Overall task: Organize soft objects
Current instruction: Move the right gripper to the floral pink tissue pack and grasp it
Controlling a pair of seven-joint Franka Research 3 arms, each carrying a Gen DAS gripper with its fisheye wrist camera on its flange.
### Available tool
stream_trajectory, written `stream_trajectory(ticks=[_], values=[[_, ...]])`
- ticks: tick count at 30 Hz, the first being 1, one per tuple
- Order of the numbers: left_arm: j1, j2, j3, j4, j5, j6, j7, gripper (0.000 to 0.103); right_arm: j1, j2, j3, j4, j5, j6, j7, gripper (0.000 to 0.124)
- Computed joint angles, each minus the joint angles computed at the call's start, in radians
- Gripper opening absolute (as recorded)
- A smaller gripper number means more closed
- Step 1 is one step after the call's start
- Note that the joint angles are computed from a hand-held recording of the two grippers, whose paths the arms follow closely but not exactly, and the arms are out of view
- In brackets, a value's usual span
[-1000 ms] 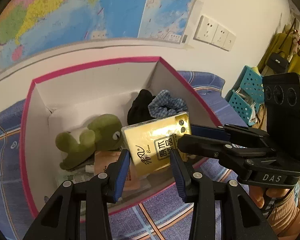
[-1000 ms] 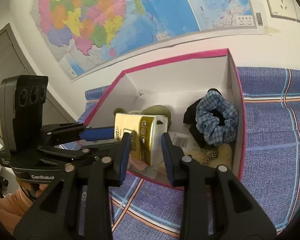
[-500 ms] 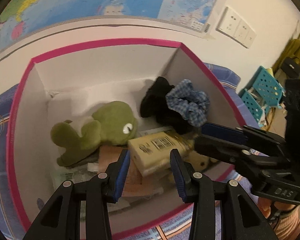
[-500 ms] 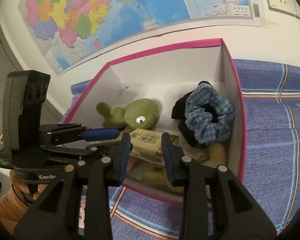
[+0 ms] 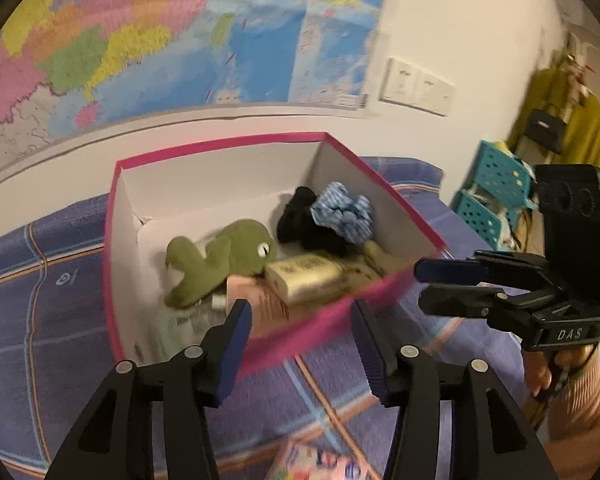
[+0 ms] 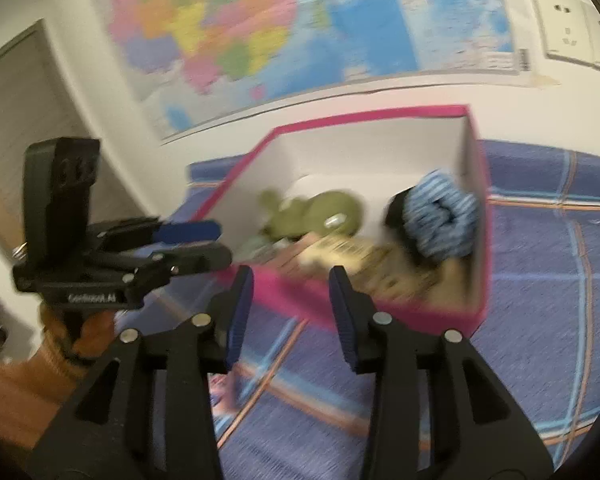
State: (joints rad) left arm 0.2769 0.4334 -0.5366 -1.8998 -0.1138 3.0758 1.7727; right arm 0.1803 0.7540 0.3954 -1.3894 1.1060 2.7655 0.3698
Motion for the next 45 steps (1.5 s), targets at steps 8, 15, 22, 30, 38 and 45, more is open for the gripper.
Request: stream_trajectory(ticks=[8, 15, 22, 30, 38, 45], values=[[0.051, -0.035, -0.024, -0.127, -0.026, -0.021, 0.003, 0.053, 0.023, -0.057, -0.040, -0.142, -0.044, -0.160, 0.003, 0.042], [0.092, -0.016, -0.059, -0.160, -0.120, -0.069, 0.059, 0.053, 0.052, -0.015, -0.065, -0.156, -0.118, -0.265, 0.107, 0.042], [0.129, 0.002, -0.101, -0.174, -0.236, -0.097, 0.138, 0.051, 0.049, 0.040, -0.048, -0.107, -0.097, -0.305, 0.136, 0.042], [0.189, -0.004, -0.180, -0.191, -0.411, -0.140, 0.305, 0.046, 0.039, 0.080, -0.042, -0.054, -0.075, -0.274, 0.159, 0.037], [0.128, -0.023, -0.157, -0.187, -0.510, -0.211, 0.412, 0.045, 0.037, 0.089, -0.050, -0.034, -0.085, -0.194, 0.201, 0.037], [0.001, -0.050, -0.034, -0.171, -0.567, -0.199, 0.392, 0.045, 0.019, 0.083, -0.038, -0.057, -0.105, -0.139, 0.210, 0.037]])
